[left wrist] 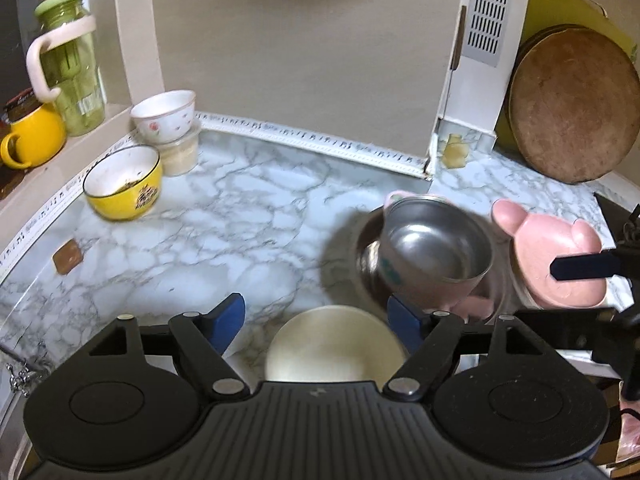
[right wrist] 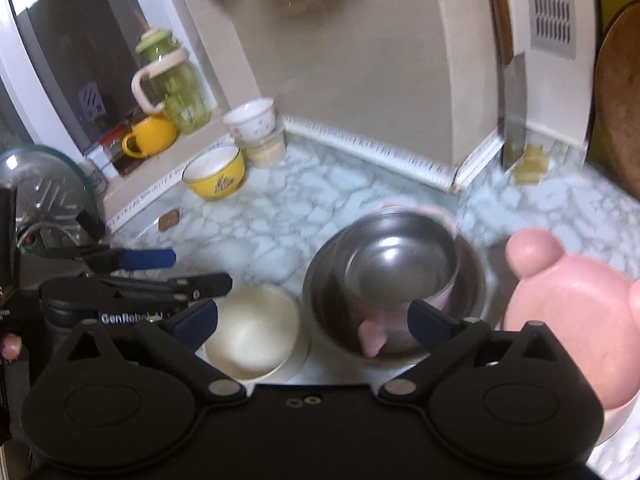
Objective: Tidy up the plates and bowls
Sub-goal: 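Move both open tools to the rim of the cream plate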
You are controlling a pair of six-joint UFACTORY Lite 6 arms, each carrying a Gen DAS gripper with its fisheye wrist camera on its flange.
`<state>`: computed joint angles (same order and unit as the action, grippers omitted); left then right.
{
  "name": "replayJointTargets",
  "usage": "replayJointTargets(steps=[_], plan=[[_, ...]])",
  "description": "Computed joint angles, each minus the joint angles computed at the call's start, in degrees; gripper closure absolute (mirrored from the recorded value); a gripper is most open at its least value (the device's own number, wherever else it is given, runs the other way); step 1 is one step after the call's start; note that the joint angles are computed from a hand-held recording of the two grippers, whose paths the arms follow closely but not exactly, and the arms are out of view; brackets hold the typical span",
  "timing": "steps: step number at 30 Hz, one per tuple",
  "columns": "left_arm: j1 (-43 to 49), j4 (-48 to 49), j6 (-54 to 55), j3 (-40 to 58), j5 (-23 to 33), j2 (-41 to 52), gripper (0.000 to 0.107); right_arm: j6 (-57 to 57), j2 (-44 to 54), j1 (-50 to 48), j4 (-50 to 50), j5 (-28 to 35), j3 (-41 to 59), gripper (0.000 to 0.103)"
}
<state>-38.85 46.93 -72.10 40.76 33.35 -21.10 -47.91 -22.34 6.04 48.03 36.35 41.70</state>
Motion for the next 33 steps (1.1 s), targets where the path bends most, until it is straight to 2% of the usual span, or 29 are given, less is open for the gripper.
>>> replayJointTargets(steps=[8,15,21,23,27,29,31,33], plan=[[8.6,-3.5,4.1,-6.8,-7.5,-1.0,0.029,9.2,6.5,10.5,-3.2,-9.2,-2.9,0.002],[15.3,-10.2,12.6,-8.3,-15.4,5.7,0.029,14.8,15.9,15.4,-4.8,-14.0,-0.3,0.007],[15.1,-5.2,8.1,-8.9,-16.8,8.1,0.029,17.1,18.3,18.1,-6.2,-15.8,0.5,0.012],[15.4,-4.9,7.9,-9.2,-17.3,8.2,0.029,19.0,18.2,19.0,-7.7,-16.3,0.3,0.022],[16.3,-5.3,8.6,-9.1,-17.9,8.9,0.029,21.7,19.6,19.4,-8.8,-15.8,1.1,0.029],[16.5,-4.7,8.4,-8.8,-18.2,9.5,0.030,21.6,20.0,19.3,-8.4,-15.7,1.2,0.037],[16.7,-6.4,10.5,-8.5,-18.6,9.8,0.042,22.6,20.5,19.7,-8.8,-16.2,1.5,0.042],[16.6,-7.8,11.8,-8.1,-18.6,10.3,0.045,22.3,20.9,19.8,-8.3,-16.1,1.8,0.048]])
